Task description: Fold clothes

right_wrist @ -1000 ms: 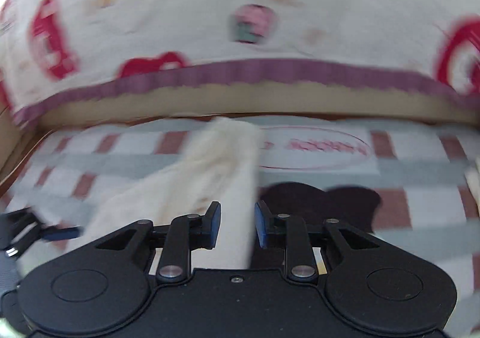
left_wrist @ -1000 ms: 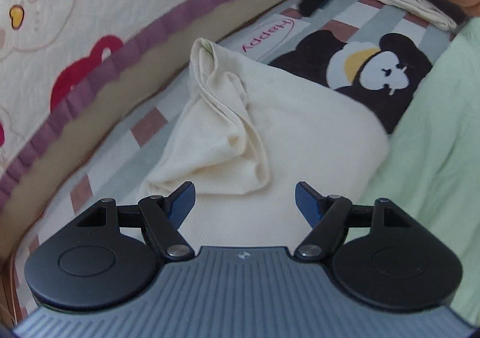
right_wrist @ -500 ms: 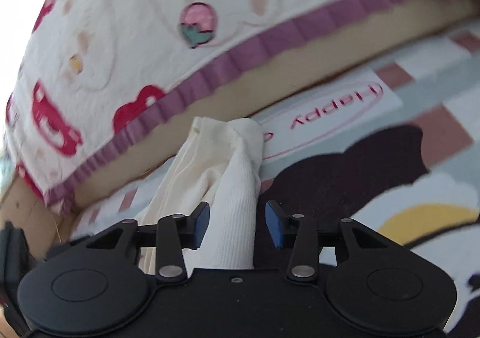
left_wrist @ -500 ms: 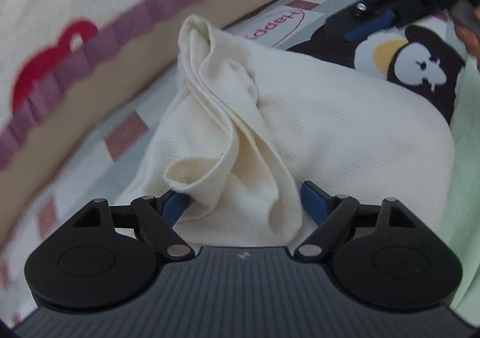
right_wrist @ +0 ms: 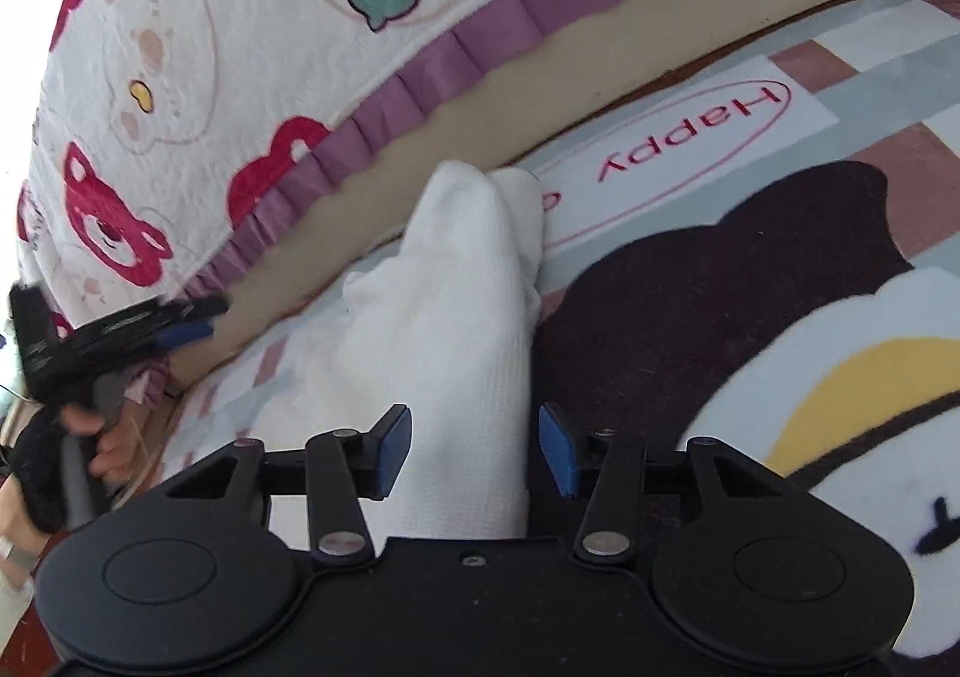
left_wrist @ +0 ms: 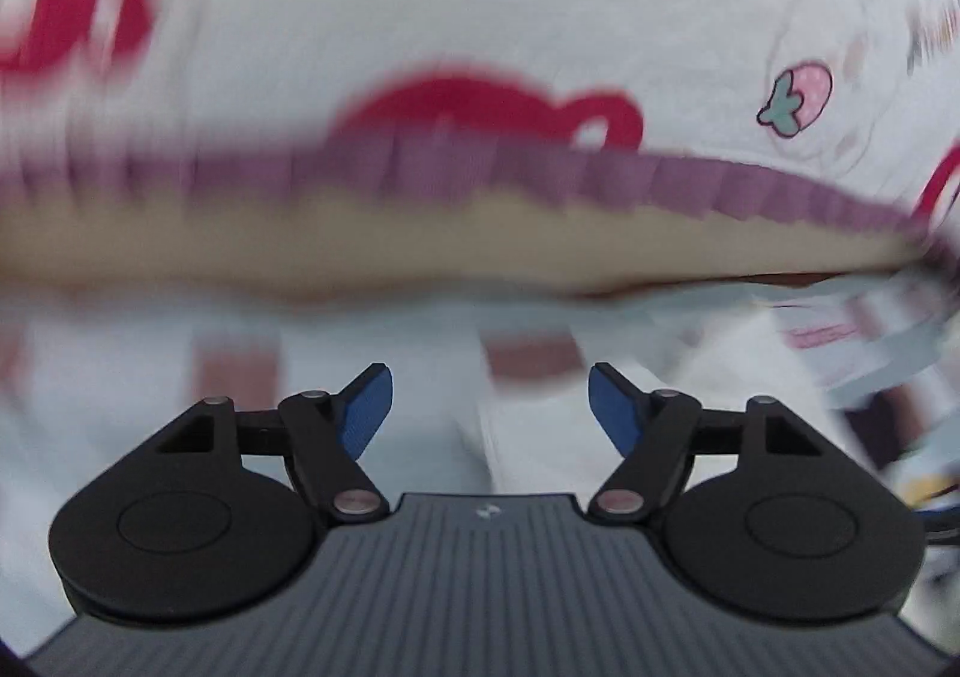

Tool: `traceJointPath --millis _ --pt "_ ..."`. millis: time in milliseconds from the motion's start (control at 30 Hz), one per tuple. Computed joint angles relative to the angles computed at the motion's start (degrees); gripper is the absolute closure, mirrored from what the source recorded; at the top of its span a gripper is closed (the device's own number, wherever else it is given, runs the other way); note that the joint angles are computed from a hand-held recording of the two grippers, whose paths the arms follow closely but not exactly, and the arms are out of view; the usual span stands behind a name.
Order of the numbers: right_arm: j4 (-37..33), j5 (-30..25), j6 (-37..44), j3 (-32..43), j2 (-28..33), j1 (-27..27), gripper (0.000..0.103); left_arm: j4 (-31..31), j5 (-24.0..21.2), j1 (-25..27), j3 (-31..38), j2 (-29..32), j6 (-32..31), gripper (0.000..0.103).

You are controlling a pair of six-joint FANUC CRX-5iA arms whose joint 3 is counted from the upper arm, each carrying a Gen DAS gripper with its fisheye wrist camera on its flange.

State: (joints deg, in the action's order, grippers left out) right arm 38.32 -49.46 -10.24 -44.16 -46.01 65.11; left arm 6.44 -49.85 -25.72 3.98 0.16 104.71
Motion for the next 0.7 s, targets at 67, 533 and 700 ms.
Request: traceJointPath --millis 67,533,700 --pt "-1.1 -0.1 -0.6 -0.1 -0.3 -0.3 0.050 10.0 0.6 2.4 -8.4 -3.8 -3.3 0.031" --pt "-11.3 8.9 -2.4 0.0 -2.7 -3.9 0.048 26.0 2.6 -0.3 -28.2 -17.3 -17.2 0.039" --pt "-17.2 11.7 1.7 0.1 -5.0 -4.6 0.048 26.0 4.6 -2.0 -29.5 -18.8 -20.2 0.060"
